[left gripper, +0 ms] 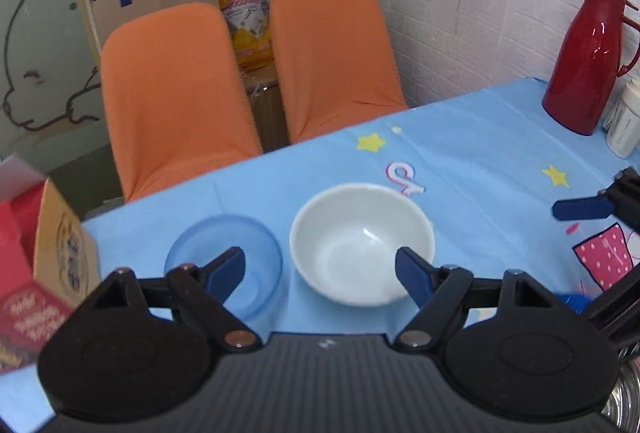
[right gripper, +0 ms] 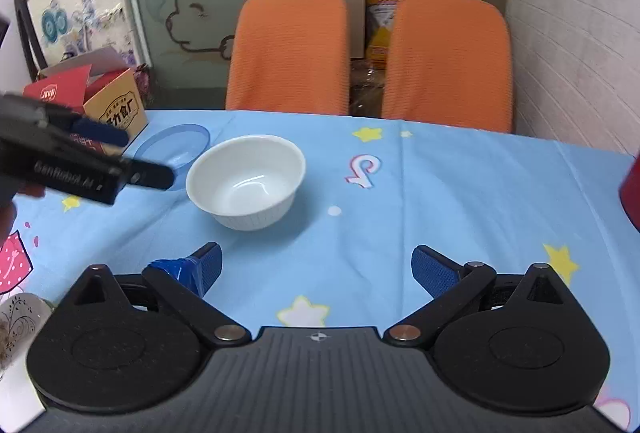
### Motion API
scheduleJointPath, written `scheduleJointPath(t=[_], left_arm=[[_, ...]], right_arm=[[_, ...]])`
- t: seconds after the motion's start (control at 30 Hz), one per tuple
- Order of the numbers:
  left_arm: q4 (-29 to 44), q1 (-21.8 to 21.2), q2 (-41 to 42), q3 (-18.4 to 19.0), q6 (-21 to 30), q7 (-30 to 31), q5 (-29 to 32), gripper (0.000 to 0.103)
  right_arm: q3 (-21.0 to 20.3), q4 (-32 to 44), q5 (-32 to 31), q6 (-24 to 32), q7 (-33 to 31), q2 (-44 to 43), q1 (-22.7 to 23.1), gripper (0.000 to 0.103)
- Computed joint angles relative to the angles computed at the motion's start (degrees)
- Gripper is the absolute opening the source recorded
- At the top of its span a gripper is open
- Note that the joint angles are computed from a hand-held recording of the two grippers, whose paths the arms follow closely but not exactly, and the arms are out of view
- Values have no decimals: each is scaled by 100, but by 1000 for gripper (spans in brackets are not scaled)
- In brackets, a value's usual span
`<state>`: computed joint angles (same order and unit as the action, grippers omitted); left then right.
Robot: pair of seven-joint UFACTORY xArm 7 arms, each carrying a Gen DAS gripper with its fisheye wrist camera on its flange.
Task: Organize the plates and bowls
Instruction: 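Grasp the rim of the white ceramic bowl with the left gripper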
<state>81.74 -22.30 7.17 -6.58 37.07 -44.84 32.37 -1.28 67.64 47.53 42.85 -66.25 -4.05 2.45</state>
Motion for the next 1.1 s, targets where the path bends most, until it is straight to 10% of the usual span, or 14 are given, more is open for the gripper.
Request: scheduleJointPath(t=[0.23,0.47,1.1], left_arm=[[1874,470,1672,-76,345,2834,-2046,78],[2133,303,2112,211,421,3272,-2306,77],[1633,-249,1535,324,61,2819,-1883,64]], right_arm=[[391,848,-865,346,216,912,131,89],[676,1125,-1673,48,517,1448,215,89],[636,529,-333,-313,-990,666,104,87]])
